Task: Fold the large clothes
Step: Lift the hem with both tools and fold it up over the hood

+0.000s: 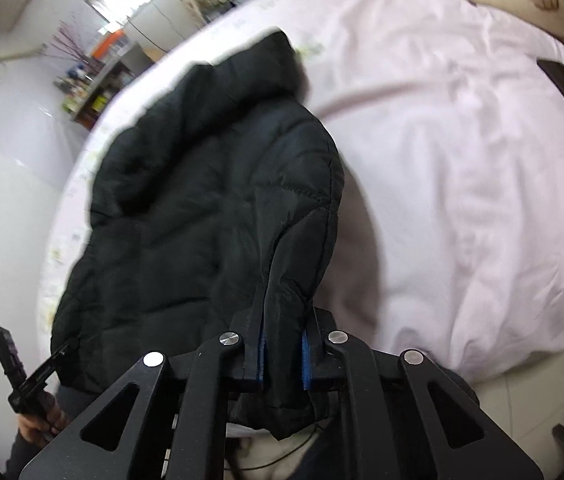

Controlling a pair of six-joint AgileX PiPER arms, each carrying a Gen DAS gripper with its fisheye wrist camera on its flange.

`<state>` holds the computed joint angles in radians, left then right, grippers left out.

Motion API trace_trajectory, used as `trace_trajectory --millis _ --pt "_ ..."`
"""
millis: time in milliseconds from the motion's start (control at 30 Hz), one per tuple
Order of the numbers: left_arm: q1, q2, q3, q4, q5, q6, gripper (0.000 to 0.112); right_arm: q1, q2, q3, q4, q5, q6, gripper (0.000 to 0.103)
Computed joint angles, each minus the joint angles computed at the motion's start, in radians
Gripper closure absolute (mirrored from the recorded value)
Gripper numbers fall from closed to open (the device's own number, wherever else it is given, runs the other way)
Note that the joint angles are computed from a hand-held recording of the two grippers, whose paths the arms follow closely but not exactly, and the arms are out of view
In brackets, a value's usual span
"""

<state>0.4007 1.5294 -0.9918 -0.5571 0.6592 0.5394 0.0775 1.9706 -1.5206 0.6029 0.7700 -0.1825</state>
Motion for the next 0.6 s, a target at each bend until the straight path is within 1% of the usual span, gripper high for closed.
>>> trace_trajectory --millis 133,233,267,367,467,500,600 --pt "0.105 -0.086 -0.033 -0.115 0.094 0.086 0.097 -0.023 -0.094 0.063 0.130 -0.001 -0.101 0.092" --pt "0.195 -0.135 -0.037 -0.178 0.172 0.149 0.097 -0.038 -0.171 0.121 0.191 0.002 -0.160 0.092" --pt "0.225 -0.153 -0.029 -0.200 0.198 0.172 0.097 -0.049 -0.212 0.163 0.225 0.000 -0.191 0.092" --pt "0.299 -0.184 -0.028 -0.246 0.283 0.205 0.097 -0.082 -0.277 0.234 0.294 0.004 -0.251 0.092" --pt "0.328 -0.176 -0.054 -0.274 0.325 0.212 0.097 -0.093 -0.323 0.280 0.335 -0.006 -0.270 0.092" --pt "0.343 -0.182 -0.057 -0.286 0.344 0.218 0.097 -0.090 -0.330 0.278 0.343 -0.009 -0.267 0.092" --pt "0.352 -0.175 -0.087 -0.318 0.369 0.209 0.097 -0.091 -0.341 0.265 0.357 -0.007 -0.261 0.092"
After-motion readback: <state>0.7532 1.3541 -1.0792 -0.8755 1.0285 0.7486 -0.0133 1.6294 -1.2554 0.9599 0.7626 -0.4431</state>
